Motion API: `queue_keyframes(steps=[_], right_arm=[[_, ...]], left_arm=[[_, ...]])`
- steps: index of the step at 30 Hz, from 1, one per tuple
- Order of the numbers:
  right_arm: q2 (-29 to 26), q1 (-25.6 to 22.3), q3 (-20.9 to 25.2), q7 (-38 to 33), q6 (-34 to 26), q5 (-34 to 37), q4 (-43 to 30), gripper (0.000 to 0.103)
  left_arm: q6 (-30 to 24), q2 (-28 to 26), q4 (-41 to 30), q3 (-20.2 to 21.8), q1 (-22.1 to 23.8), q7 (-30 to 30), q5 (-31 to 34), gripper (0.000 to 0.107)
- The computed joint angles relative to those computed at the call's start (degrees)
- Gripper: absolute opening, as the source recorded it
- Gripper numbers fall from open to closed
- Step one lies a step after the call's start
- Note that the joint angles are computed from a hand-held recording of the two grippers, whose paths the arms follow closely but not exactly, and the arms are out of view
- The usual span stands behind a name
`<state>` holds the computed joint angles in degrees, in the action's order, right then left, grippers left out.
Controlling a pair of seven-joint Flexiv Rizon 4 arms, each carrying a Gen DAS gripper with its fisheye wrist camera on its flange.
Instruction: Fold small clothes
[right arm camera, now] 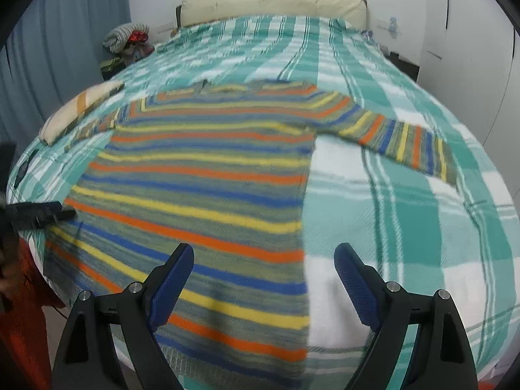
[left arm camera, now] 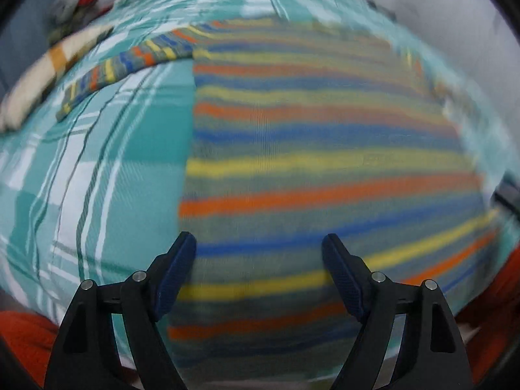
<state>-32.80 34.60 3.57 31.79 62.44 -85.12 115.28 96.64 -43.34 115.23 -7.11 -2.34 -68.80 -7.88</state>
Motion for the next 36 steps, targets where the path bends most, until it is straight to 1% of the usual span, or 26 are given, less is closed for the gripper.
queue_keyframes(steps=[1, 2, 3, 4, 5, 6, 7, 9, 10, 11, 13, 15, 16, 17, 20, 23, 25, 26, 28, 30, 34, 36], right_arm=[[-1.3, -0.3, 0.9, -3.0, 0.4, 3.6, -0.4, 0.087], [-3.3, -0.9, 2.3, -8.0, 1.1, 9.8, -0.9, 0.087], [-5.0, -1.4, 3.1, -10.6, 2.4, 13.4, -1.1, 0.088], [-5.3, -0.8, 2.0, -9.6, 4.1, 13.3, -0.5, 0.088], [-4.5, 0.6, -0.5, -5.8, 5.5, 9.5, 0.5, 0.089], [-4.0, 1.0, -1.2, -5.8, 6.0, 9.3, 0.9, 0.088], [-3.3, 1.6, -1.7, -5.5, 5.4, 9.4, 1.2, 0.088], [-1.5, 3.0, -3.4, -1.4, 3.2, 6.3, 2.2, 0.088], [-0.6, 3.0, -3.8, 1.4, 2.3, 4.2, 2.9, 0.088], [0.7, 2.9, -4.0, 5.2, 0.8, 1.7, 3.8, 0.088], [2.2, 2.4, -3.1, 8.9, -2.8, 0.7, 5.1, 0.088], [3.2, 1.5, -1.7, 9.6, -6.1, 2.2, 5.9, 0.088], [3.9, 1.0, -1.0, 11.1, -7.7, 3.2, 6.8, 0.088], [4.2, 0.0, -0.5, 12.1, -7.8, 3.3, 7.4, 0.088], [5.1, -2.6, 0.5, 17.7, -6.7, 2.8, 9.7, 0.088], [4.7, -4.9, 0.9, 20.5, -3.9, 2.8, 10.7, 0.088], [3.7, -6.5, 1.0, 22.1, -1.1, 3.1, 11.4, 0.089], [3.5, -6.8, 0.8, 22.9, -0.3, 2.8, 11.6, 0.089], [3.8, -7.3, 0.3, 25.8, 0.9, 0.1, 12.3, 0.089], [3.5, -7.5, 0.7, 25.2, 0.6, 0.4, 12.1, 0.091], [2.8, -6.9, 1.1, 23.2, -0.4, 2.0, 11.5, 0.096], [2.5, -6.6, 1.0, 22.4, -0.5, 2.6, 11.3, 0.097]], left_arm=[[1.8, -0.2, 0.1, 2.8, -2.4, -1.7, 1.8, 0.09], [3.6, -0.2, 0.7, 3.7, -3.2, -1.7, 2.5, 0.091], [3.7, 0.0, 1.1, 2.8, -2.4, -0.3, 1.9, 0.092], [3.0, 0.4, 1.3, 1.6, -1.2, 0.7, 1.6, 0.092], [2.7, 0.9, 1.4, 0.9, -0.4, 0.7, 1.4, 0.092], [3.7, 1.2, 1.9, 0.1, 0.5, 0.1, 1.2, 0.092], [4.9, 0.9, 2.1, -1.1, 2.0, -0.3, 1.4, 0.092], [8.1, 1.2, 3.4, -4.9, 6.1, -1.7, 2.3, 0.092], [8.9, 1.2, 3.5, -5.2, 6.5, -2.4, 2.5, 0.092], [9.8, 1.2, 3.3, -4.9, 6.4, -3.2, 2.5, 0.093], [10.2, 0.7, 2.5, -3.2, 5.3, -4.4, 2.1, 0.095], [8.8, 0.3, 1.2, -1.0, 3.7, -5.4, 0.7, 0.095], [8.2, 0.3, 0.9, -0.4, 3.5, -5.9, 0.3, 0.095], [7.6, 0.0, 0.3, 0.0, 3.4, -6.4, -0.3, 0.095], [5.7, -0.7, -0.7, -0.2, 4.6, -8.0, -1.5, 0.095], [2.9, -2.3, -2.9, 1.2, 4.0, -8.7, -2.7, 0.097], [3.1, -3.2, -3.5, 1.6, 3.5, -8.8, -2.7, 0.101], [3.4, -3.3, -3.6, 2.5, 2.6, -8.9, -2.7, 0.102], [3.5, -3.3, -3.6, 4.2, 0.9, -9.0, -2.7, 0.102], [3.3, -3.4, -3.7, 4.7, 0.4, -8.9, -2.7, 0.102], [2.2, -3.1, -3.6, 3.8, 1.4, -8.9, -2.8, 0.103], [1.9, -3.0, -3.5, 4.0, 1.2, -8.8, -2.8, 0.103]])
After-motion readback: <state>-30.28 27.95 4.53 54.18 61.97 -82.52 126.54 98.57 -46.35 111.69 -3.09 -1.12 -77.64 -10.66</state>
